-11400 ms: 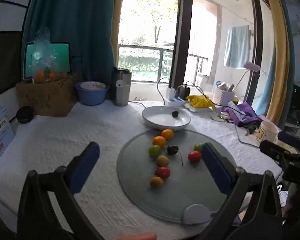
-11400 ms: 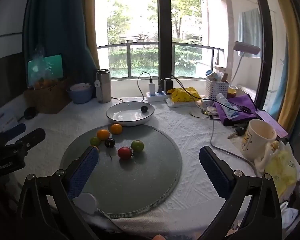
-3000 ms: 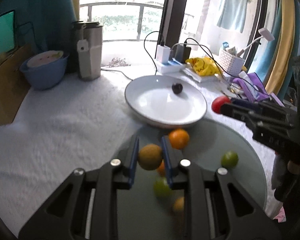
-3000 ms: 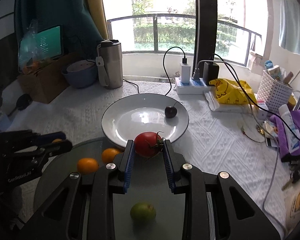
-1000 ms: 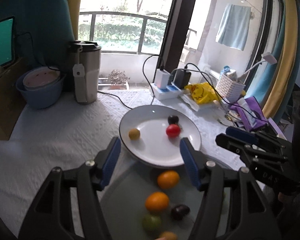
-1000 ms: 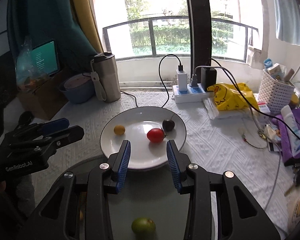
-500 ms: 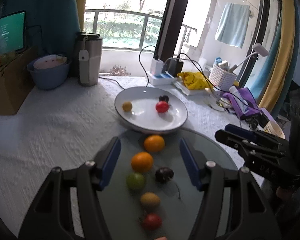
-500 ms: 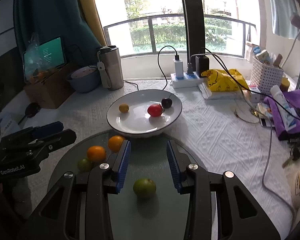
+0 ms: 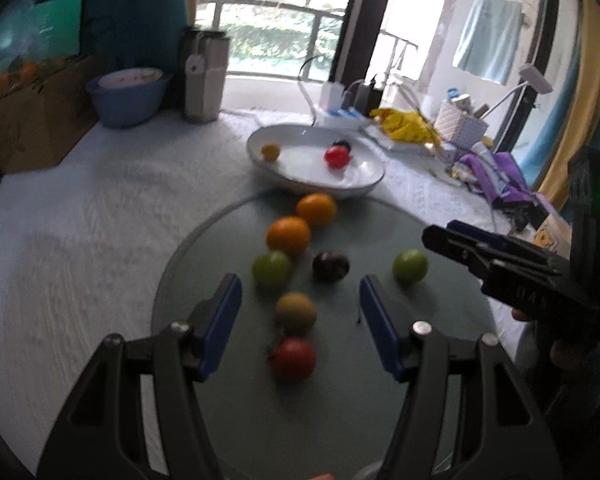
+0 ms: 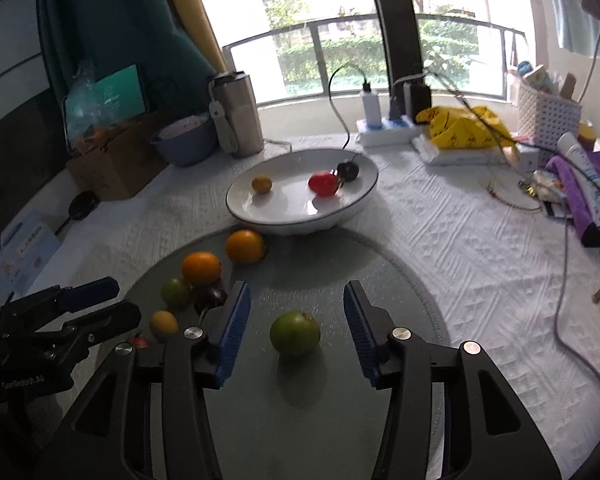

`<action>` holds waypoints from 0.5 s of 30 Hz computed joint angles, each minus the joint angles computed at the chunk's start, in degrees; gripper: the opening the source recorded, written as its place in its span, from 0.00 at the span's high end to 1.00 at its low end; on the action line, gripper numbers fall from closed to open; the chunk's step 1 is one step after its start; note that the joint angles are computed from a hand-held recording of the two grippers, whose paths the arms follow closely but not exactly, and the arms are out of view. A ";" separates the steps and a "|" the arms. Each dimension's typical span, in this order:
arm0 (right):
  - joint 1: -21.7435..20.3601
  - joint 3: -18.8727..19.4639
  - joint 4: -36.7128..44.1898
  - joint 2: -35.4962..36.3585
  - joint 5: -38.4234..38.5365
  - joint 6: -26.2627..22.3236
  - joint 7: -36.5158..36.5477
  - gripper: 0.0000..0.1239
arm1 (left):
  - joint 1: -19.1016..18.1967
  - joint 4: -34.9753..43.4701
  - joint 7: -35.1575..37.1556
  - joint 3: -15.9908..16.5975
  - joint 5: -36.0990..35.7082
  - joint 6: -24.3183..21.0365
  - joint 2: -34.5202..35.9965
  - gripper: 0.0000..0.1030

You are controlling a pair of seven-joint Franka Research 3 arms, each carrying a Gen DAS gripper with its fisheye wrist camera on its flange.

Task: Organize fruits
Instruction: 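Move the right gripper back and close it on the green lime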

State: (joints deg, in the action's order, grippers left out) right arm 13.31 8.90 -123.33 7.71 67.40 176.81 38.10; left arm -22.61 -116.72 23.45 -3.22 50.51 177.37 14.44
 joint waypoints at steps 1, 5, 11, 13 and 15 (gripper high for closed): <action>0.06 -0.21 -0.03 0.27 -0.84 -0.69 0.66 0.58 | -0.34 -0.32 -0.78 0.31 0.21 -0.39 -0.11 0.39; 0.12 -0.62 -0.36 1.01 -3.79 -2.56 2.51 0.58 | -0.62 -1.52 -3.86 0.22 0.45 -1.98 -0.43 0.39; -0.78 -0.57 -0.36 1.51 -5.80 -5.21 3.81 0.59 | 0.48 -2.06 -2.35 -2.21 -1.03 -4.31 -0.25 0.39; -0.64 -0.83 -0.39 1.61 -7.17 -5.49 5.02 0.59 | 0.41 -1.81 -1.44 -2.63 -1.12 -5.64 -0.17 0.39; -0.44 -1.20 -0.32 1.83 -9.25 -6.04 6.91 0.59 | 0.75 -1.65 -0.05 -3.33 -1.79 -6.52 -0.02 0.39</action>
State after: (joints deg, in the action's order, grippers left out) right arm 12.87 7.70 -123.65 9.55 58.15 170.78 45.01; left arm -21.85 -118.37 23.39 -6.55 48.72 170.85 14.42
